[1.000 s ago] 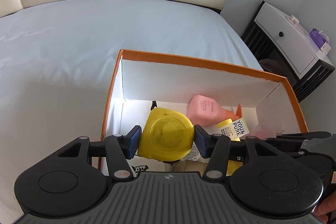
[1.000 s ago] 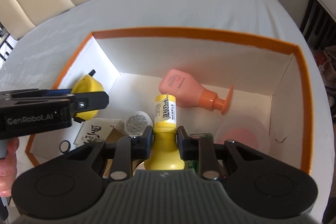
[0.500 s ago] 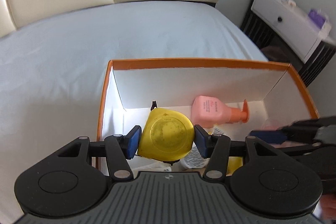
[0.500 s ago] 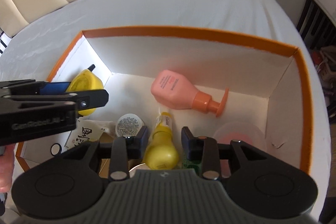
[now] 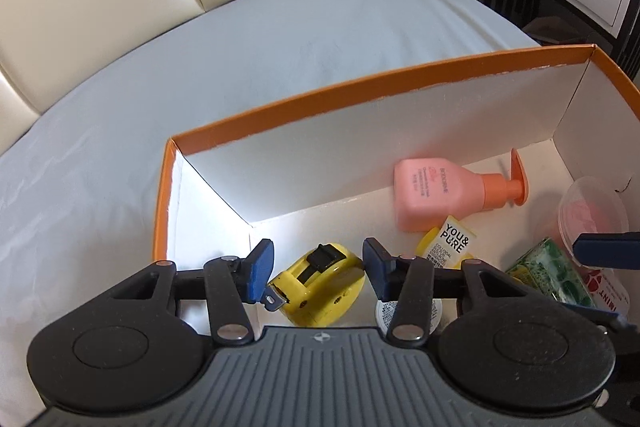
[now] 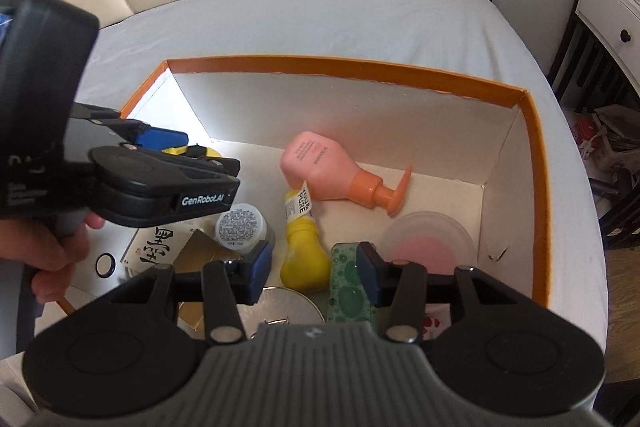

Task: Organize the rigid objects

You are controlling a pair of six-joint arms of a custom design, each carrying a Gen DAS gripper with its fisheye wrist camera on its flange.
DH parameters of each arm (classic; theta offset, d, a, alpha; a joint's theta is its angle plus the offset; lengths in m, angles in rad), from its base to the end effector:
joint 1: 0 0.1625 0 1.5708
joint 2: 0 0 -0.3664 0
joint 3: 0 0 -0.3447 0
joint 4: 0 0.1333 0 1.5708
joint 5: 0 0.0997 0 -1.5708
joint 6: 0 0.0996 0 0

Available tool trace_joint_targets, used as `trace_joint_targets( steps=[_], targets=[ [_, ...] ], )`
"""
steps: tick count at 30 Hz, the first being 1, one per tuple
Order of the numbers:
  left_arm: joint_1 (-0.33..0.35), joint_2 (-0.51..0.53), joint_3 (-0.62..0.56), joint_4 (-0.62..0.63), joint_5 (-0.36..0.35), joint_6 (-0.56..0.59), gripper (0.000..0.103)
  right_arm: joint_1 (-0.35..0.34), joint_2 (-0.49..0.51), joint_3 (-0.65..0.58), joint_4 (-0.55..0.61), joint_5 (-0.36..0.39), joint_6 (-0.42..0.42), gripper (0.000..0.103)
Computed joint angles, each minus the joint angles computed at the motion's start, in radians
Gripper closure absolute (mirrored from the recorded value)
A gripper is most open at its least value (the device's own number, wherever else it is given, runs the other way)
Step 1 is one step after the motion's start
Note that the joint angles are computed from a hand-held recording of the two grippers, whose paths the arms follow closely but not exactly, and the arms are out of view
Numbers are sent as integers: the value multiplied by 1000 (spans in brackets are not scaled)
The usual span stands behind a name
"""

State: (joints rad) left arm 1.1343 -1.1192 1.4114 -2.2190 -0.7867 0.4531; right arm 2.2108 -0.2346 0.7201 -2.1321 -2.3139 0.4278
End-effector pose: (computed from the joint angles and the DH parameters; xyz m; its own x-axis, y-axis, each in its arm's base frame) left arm -0.0725 -0.6371 0.3615 -0.4970 0.4404 -0.7477 0.6827 0.7303 -0.0236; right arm 0.5104 -0.5752 0.0212 -0.8123 -0.0309 0.5824 -0.2841 0.8931 -0.3488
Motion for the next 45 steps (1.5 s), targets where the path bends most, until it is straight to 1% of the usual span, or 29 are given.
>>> trace_joint_targets(
  steps=[2, 7, 8, 9, 11, 13, 16, 18, 19, 20, 21, 25, 28, 31, 32, 35, 37, 38, 39, 41, 43, 44, 45],
  targets=[
    [0, 2, 3, -5, 11, 8, 63, 2, 5, -9, 7, -1, 5, 56],
    [3, -1, 1, -13, -5, 6, 63, 3, -1, 1, 3, 3, 13, 55],
    [1, -8, 13, -26, -7, 8, 59, 4, -3, 4, 4, 2, 16, 55],
    [1, -16, 20, -37, -16, 7, 51, 5, -7, 12, 2, 1, 20, 55],
    [1, -35, 33, -55, -46, -4, 44, 7, -14, 25, -4, -4, 26, 54],
    [-1, -60, 56, -83, -73, -10, 43, 11, -21, 35, -8, -17, 28, 53],
    [-13, -101, 96, -156, -116, -16, 39, 24, -31, 55, -31, -49, 9, 52],
    [-23, -132, 123, -199, -149, -23, 37, 36, -49, 89, -84, -65, -21, 47],
    [-29, -152, 141, -225, -165, -27, 37, 42, -58, 108, -118, -71, -41, 46],
    [-35, -171, 158, -249, -182, -31, 37, 48, -65, 124, -147, -78, -61, 43],
    [-42, -191, 174, -268, -196, -35, 38, 54, -72, 138, -174, -86, -76, 37],
    [-67, -275, 244, -354, -252, -55, 38, 81, -103, 202, -309, -120, -143, 35],
    [-83, -330, 290, -402, -268, -72, 37, 106, -117, 237, -410, -152, -187, 28],
    [-105, -375, 336, -459, -252, -80, 37, 133, -120, 260, -523, -184, -256, 24],
    [-113, -396, 360, -482, -251, -75, 37, 142, -123, 273, -574, -192, -289, 21],
    [-134, -454, 417, -521, -252, -71, 29, 169, -124, 299, -686, -225, -356, 14],
    [-149, -486, 448, -539, -251, -67, 23, 185, -128, 314, -728, -247, -367, 11],
    [-158, -503, 461, -536, -241, -74, 15, 192, -131, 323, -744, -258, -366, 9],
    [-167, -517, 474, -540, -227, -74, 14, 199, -132, 330, -760, -271, -364, 7],
    [-193, -547, 515, -579, -179, -49, 13, 214, -125, 344, -817, -303, -384, 5],
    [-232, -572, 569, -654, -98, -29, 6, 229, -119, 357, -853, -335, -401, 5],
    [-249, -581, 590, -681, -59, -29, 4, 235, -119, 366, -866, -346, -402, 4],
    [-261, -591, 611, -709, -32, -29, 4, 243, -122, 381, -883, -352, -403, 3]
  ],
)
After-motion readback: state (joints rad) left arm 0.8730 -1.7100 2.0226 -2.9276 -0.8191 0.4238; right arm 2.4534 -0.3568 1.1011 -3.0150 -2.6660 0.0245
